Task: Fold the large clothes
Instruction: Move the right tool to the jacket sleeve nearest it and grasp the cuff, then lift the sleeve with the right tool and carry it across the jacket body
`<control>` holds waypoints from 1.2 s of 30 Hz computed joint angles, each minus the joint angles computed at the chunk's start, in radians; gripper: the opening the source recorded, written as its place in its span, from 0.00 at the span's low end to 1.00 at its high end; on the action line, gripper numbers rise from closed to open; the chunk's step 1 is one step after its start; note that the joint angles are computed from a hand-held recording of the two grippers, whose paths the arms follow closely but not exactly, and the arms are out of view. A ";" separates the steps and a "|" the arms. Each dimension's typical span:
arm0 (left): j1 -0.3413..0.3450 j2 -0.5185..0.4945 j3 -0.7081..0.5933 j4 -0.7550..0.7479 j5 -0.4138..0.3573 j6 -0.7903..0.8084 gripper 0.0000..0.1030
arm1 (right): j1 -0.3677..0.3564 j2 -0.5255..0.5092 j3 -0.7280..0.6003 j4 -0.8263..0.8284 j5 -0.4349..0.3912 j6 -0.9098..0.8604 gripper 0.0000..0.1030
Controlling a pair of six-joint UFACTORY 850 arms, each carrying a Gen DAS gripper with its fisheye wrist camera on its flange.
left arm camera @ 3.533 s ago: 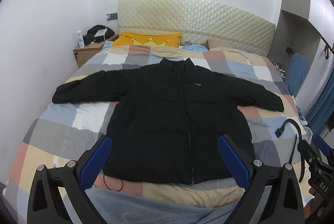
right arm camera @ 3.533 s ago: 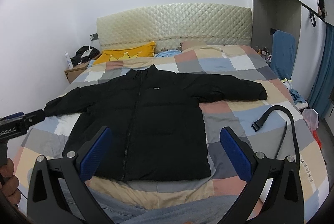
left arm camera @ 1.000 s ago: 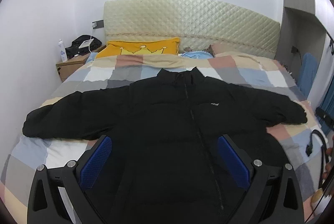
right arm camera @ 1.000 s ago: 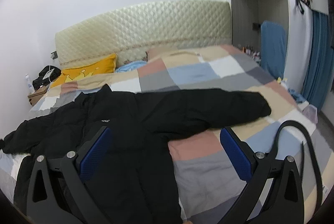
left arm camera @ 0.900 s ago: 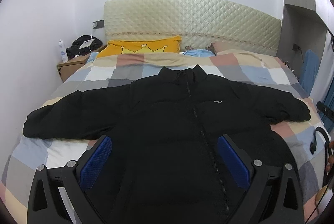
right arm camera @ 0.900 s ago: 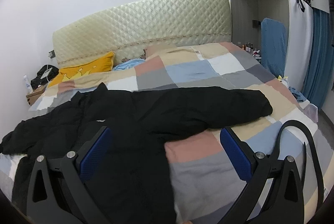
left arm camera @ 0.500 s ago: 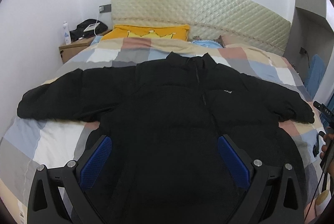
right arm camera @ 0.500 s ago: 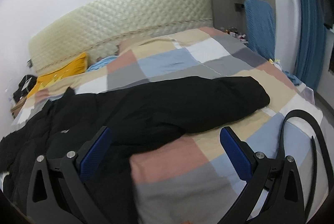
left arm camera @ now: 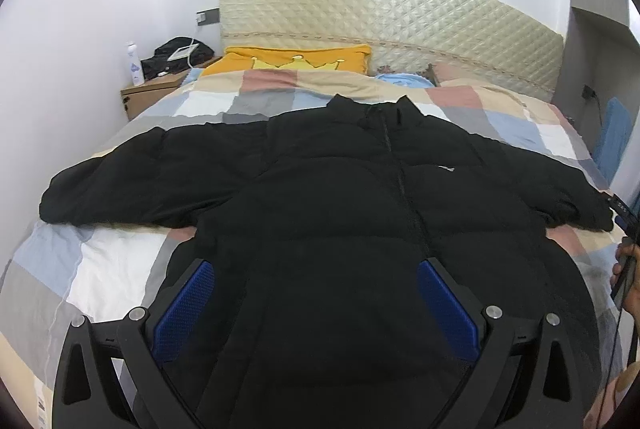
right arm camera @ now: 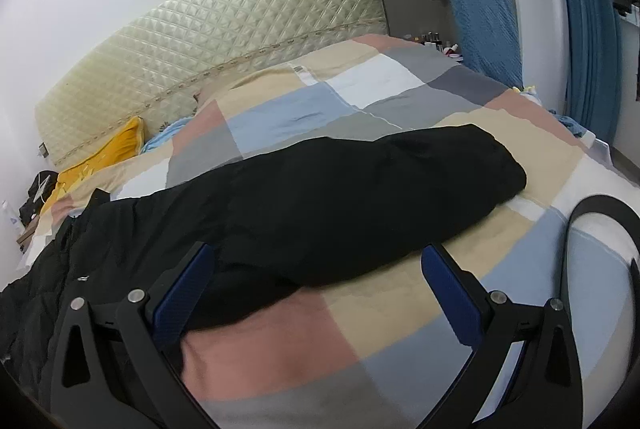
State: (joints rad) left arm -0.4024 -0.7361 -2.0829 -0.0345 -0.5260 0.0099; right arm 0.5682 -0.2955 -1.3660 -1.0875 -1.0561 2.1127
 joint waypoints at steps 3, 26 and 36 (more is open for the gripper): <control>0.002 -0.009 -0.005 -0.008 -0.002 -0.011 0.99 | -0.029 0.037 0.063 -0.015 0.044 0.073 1.00; -0.072 -0.235 -0.291 0.296 -0.148 -0.270 0.99 | -0.198 0.103 0.356 -0.363 0.159 0.852 0.99; -0.050 -0.324 -0.420 0.183 -0.235 -0.211 0.99 | -0.201 0.103 0.364 -0.432 0.137 0.972 0.25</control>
